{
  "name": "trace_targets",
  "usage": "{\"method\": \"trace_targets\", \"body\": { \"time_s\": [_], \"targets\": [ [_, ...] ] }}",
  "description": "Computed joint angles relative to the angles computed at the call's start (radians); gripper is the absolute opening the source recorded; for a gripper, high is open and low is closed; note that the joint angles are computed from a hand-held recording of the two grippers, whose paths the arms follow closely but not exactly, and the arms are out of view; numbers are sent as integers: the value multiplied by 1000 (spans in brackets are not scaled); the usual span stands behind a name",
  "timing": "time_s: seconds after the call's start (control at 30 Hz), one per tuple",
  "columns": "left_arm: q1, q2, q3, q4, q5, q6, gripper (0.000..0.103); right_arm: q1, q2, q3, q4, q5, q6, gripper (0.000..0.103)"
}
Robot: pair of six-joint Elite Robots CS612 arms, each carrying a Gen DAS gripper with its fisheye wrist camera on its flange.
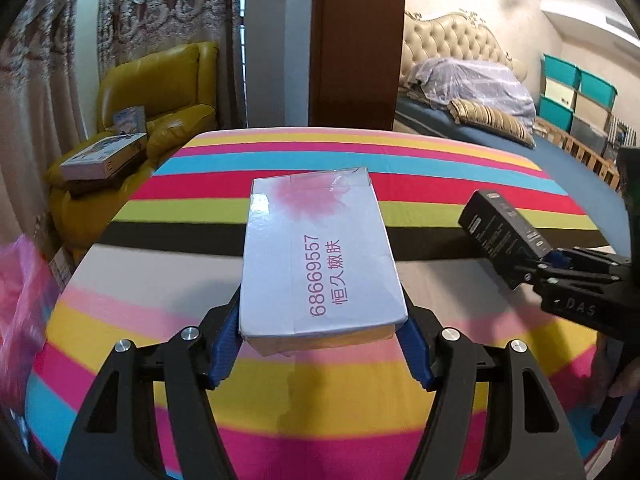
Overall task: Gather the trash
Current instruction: 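Lift the black box and white box off the table with both grippers, then carry both boxes over the pink bin and open both grippers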
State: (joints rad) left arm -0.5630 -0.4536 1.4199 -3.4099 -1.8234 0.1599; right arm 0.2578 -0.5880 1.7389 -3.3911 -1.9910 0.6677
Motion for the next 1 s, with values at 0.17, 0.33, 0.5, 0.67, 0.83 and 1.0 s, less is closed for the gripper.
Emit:
{"method": "trace_targets", "body": {
  "time_s": [0.17,0.33,0.5,0.67,0.83,1.0],
  "targets": [
    [19,-16,66,-80,-2,-4,64,40,9,-19,-15,-43,-52,38],
    [34,-25,106,-133,1,10,64,63,16,-35,-27,-43,-79,38],
    [49,-26,117,-153,6,9,64,73,22,-52,-36,-30,-101,38],
    [64,-25,121,-176,15,-4,64,82,32,-78,-38,-12,-126,38],
    [70,-27,134,-200,33,-4,64,93,46,-115,-18,14,-161,38],
    [86,-30,133,-208,57,-26,64,93,59,-162,4,61,-214,38]
  ]
}}
